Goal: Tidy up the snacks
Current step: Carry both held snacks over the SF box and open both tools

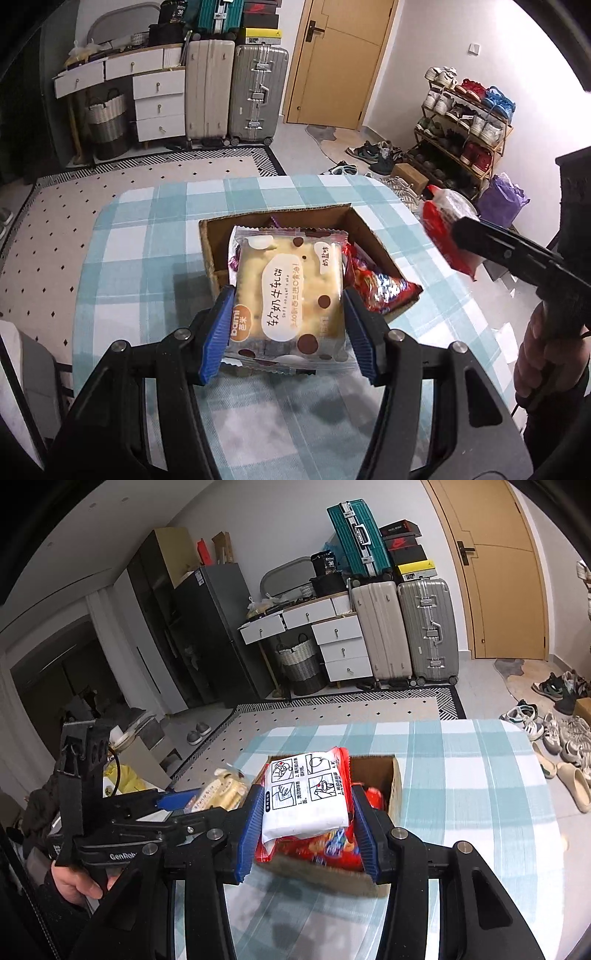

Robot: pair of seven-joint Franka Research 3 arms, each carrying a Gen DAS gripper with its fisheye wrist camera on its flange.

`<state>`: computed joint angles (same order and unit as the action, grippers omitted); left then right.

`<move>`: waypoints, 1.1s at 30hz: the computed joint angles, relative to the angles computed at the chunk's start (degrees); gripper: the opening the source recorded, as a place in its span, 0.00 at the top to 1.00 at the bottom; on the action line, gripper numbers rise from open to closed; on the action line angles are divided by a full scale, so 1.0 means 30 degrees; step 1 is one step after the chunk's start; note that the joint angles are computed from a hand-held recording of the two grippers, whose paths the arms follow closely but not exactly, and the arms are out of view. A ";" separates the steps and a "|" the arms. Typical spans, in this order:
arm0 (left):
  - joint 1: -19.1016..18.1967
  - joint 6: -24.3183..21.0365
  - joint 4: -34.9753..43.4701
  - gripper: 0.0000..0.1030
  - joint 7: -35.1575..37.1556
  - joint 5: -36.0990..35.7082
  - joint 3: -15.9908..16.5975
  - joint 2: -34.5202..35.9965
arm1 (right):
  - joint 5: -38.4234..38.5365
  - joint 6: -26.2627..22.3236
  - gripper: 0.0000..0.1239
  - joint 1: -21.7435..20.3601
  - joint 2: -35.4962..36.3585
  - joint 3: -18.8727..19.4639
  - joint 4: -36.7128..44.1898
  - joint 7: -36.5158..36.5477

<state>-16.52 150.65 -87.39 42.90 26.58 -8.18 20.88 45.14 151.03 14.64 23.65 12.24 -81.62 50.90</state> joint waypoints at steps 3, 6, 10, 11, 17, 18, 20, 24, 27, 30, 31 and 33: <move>0.0204 -0.0531 0.1164 0.47 0.0828 -0.0669 -0.0235 0.0838 | -0.1145 -0.0633 0.63 0.0357 0.1148 -0.0336 0.1758 0.0912; 0.0195 -0.1077 0.2336 0.47 0.1593 -0.1078 -0.0265 0.1664 | -0.2202 -0.1125 0.63 0.0561 0.2217 -0.0454 0.3285 0.1538; 0.0120 -0.1638 0.3785 0.47 0.2576 -0.1543 -0.0247 0.2694 | -0.3287 -0.1846 0.63 0.0706 0.3660 -0.0522 0.5320 0.2588; 0.0069 -0.1789 0.4158 0.47 0.2781 -0.1627 -0.0227 0.2939 | -0.3481 -0.1981 0.63 0.0723 0.3939 -0.0502 0.5726 0.2793; -0.0150 -0.2871 0.6370 0.47 0.4006 -0.2248 -0.0176 0.4404 | -0.4556 -0.2762 0.63 0.0868 0.5714 -0.0464 0.8227 0.3681; -0.0182 -0.3018 0.6710 0.47 0.4199 -0.2355 -0.0174 0.4638 | -0.4729 -0.2921 0.63 0.0905 0.6037 -0.0476 0.8678 0.3831; -0.0249 -0.3210 0.7240 0.47 0.4433 -0.2516 -0.0112 0.5026 | -0.5076 -0.3249 0.63 0.0987 0.6647 -0.0512 0.9557 0.4120; -0.0216 -0.3326 0.7927 0.44 0.4815 -0.3021 -0.0122 0.5572 | -0.5809 -0.3894 0.62 0.1199 0.7924 -0.0662 1.1360 0.4784; -0.0300 -0.3138 0.7881 0.37 0.4873 -0.2941 0.0060 0.5605 | -0.6480 -0.4932 0.59 0.1405 0.9091 -0.0834 1.3185 0.5462; -0.0475 -0.2850 0.7303 0.30 0.4492 -0.2499 0.0399 0.5259 | -0.6952 -0.5474 0.55 0.1495 0.9871 -0.0851 1.4306 0.5665; -0.0401 -0.2759 0.7090 0.30 0.4506 -0.2528 0.0336 0.5138 | -0.6995 -0.5384 0.52 0.1476 0.9808 -0.0856 1.4152 0.5693; -0.0381 -0.2634 0.6611 0.30 0.4310 -0.2432 0.0367 0.4831 | -0.6796 -0.4746 0.52 0.1301 0.9383 -0.0699 1.3279 0.5485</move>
